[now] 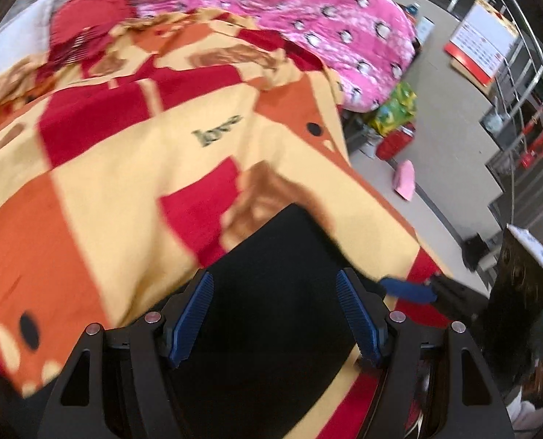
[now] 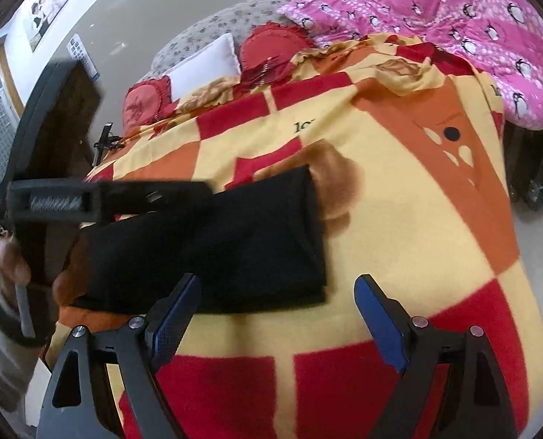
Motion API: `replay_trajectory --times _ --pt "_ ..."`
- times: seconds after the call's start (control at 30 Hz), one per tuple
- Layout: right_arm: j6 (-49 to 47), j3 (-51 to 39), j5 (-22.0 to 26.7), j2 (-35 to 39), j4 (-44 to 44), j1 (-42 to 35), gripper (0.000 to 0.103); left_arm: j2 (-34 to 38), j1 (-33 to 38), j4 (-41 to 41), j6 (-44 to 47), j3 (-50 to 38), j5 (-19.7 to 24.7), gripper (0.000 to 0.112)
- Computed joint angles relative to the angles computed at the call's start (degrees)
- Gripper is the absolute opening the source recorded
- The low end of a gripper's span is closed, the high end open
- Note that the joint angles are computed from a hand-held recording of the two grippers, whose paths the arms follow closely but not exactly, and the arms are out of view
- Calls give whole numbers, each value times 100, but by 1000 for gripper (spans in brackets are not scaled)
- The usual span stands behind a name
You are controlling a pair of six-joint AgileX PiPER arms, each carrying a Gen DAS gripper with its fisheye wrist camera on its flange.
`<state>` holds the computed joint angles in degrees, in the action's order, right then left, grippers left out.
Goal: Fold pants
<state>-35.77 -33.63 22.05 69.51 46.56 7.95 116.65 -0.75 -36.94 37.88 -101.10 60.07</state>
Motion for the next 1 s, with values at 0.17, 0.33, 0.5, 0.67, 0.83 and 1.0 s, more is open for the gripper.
replay_trajectory --times 0.17,0.33,0.5,0.67,0.83,1.0 --pt "-624 79 -85 114 612 62 86 891 -446 468 -520 -1311 309 70" --pt "-1262 91 -58 245 1339 -15 75 1587 -725 788 -888 -2352 675 68" --pt "-1375 45 -329 431 1636 108 39 1724 -849 752 -664 -2410 505 30" --pt "-1587 -132 -66 518 1983 0 17 1772 -636 319 -689 -2555 744 16" --pt "123 -508 -259 28 286 668 16 929 -72 -484 -168 -1660 598 16" --pt "2395 -1276 -365 -52 -2062 1840 16 -155 804 -1088 453 -537 505 14"
